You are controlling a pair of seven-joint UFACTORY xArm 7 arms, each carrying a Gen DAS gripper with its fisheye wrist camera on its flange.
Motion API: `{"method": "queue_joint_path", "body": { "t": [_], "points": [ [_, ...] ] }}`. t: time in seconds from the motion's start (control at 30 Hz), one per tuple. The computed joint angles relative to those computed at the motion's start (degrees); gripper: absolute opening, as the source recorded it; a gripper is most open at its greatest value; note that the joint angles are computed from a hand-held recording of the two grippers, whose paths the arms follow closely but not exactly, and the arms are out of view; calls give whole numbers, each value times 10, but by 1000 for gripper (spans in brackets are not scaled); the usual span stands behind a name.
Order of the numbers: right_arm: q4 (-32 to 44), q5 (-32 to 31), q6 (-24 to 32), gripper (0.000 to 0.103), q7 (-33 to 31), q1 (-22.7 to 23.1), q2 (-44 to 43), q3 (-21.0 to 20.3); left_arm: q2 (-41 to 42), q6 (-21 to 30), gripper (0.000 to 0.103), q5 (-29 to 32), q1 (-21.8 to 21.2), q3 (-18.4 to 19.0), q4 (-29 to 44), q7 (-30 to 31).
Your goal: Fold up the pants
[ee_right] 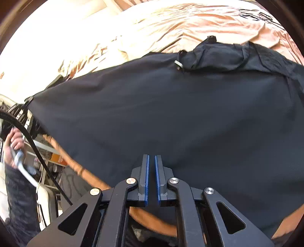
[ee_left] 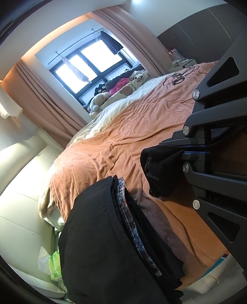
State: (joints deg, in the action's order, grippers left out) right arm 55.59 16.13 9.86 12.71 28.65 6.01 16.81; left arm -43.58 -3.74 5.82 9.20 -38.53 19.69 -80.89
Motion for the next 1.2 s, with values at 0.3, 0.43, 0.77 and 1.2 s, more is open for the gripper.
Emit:
{"method": "queue_joint_path", "body": {
  "t": [0.3, 0.43, 0.77, 1.2],
  "points": [
    [107, -178, 41, 5, 146, 34, 84, -61, -4, -7, 2, -7, 0, -6, 4, -11],
    [154, -218, 64, 5, 177, 44, 117, -76, -5, -10, 2, -9, 1, -7, 7, -13],
    [292, -268, 124, 5, 210, 60, 204, -106, -2, -14, 2, -9, 1, -6, 16, -7],
    [220, -301, 121, 5, 243, 77, 157, -103, 33, -25, 2, -1, 20, -15, 95, 49]
  ]
}}
